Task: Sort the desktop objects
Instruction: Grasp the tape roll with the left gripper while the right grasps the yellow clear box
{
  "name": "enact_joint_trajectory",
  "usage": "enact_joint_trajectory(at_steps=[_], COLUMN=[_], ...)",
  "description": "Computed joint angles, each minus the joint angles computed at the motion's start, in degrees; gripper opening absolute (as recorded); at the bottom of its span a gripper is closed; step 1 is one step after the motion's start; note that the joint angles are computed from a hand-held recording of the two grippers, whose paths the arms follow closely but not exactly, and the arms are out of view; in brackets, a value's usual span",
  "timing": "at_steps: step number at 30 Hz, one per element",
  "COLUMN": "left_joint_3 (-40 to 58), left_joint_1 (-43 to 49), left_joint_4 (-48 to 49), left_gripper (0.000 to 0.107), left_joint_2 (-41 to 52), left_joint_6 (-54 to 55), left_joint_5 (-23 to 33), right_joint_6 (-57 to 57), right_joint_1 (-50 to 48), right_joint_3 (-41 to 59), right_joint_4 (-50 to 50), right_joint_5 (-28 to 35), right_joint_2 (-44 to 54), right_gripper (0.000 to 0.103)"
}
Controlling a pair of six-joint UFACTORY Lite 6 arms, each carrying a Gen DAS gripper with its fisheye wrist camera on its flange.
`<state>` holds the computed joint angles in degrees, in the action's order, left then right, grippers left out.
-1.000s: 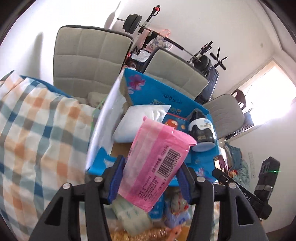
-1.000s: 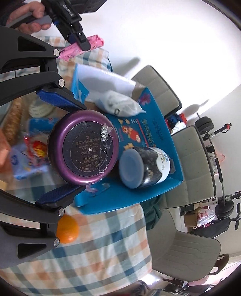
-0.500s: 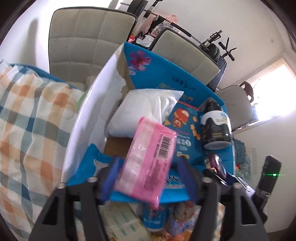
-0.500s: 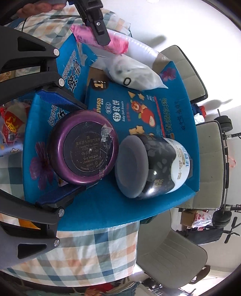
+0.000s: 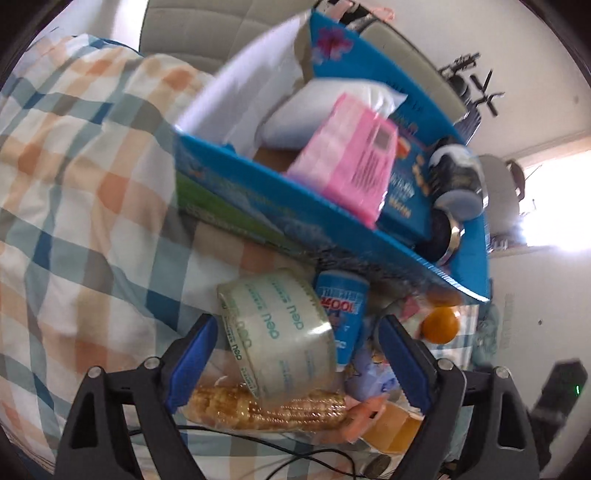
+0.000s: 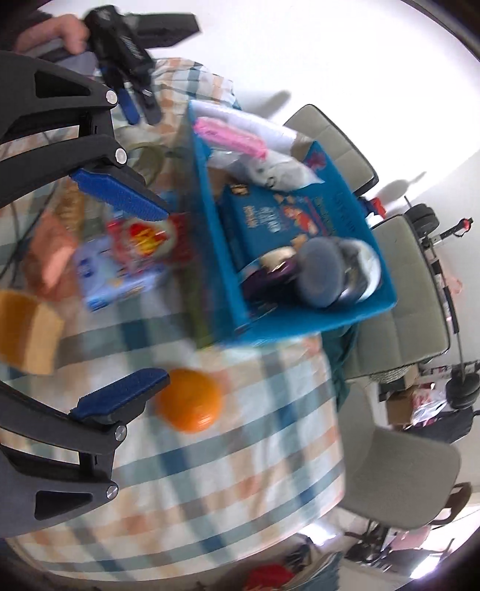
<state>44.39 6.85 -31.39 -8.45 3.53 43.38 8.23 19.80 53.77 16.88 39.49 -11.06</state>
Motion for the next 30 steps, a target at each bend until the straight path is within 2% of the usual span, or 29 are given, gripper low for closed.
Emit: enact_joint_trajectory(at_steps=[4,6,7,8,9,12,15,18,20,21,22,27,30], left_joint_3=[1.02,-0.08,-1.09,-2.03,-2.88,-5.03,-6.44,-7.78,-8.91,-9.49,-10.0,-10.34,-5.41], left_joint_1=[-6.19,-6.69,-6.25,-5.89,-5.73,-5.38,-4.39,-1.34,-0.22,0.69,1.86,7.39,9.19], left_joint_4=[6.44,6.04,4.37,3.38,3.21,4.04,6.09,4.09,4.7,4.51,4.32,2.97,2.34], left_gripper=[0.086,0.07,0.068,0.06,0.045,0.035,0.031,0.031,0.031,0.031,0.031,0.031,0.031], left_joint_2=[6.22,7.8,8.13,8.02,7.43,4.02,-0.62,-4.25,-6.56,-7.59,-8.8,-16.78,-19.68], left_joint_6=[-5.94,-5.23,-3.47,-2.45,-2.1,-1.93,-2.76,0.08,0.56,1.19,1.75,3.97,3.98], left_joint_5=[-4.62,-6.04,-6.55,-6.82,-7.01,-6.45,-5.07,-2.12,-1.16,-0.51,0.47,7.37,12.91], right_joint_6=[2.06,1.61,1.08,1.78,3.7,7.94,13.5,22.17,24.47,24.97,24.72,23.88,24.72], right_joint_1=[-2.33,-4.54,-5.33,-5.29,-4.24,0.8,7.18,13.97,15.38,15.34,15.03,14.21,14.42], right_joint_3=[-11.07,-15.93,-17.81,-19.18,-20.39,-23.28,-24.39,-23.68,-23.93,-24.26,-24.51,-24.85,-23.03], right_joint_4=[-0.89,1.25,2.48,2.64,2.12,2.46,0.28,-7.24,-9.69,-10.1,-10.07,-10.64,-11.75], right_joint_5=[4.86,6.61,7.16,7.32,7.12,5.36,2.07,-1.46,-3.43,-4.08,-4.48,-3.9,-2.09], right_joint_2=[-11.65,-16.19,-17.88,-19.03,-19.8,-20.34,-18.39,-13.46,-11.15,-10.67,-10.56,-14.43,-17.5], right_gripper=[0.084,0.084,0.084,0.084,0.084,0.084,0.085,0.085,0.084,0.079,0.073,0.072,0.072])
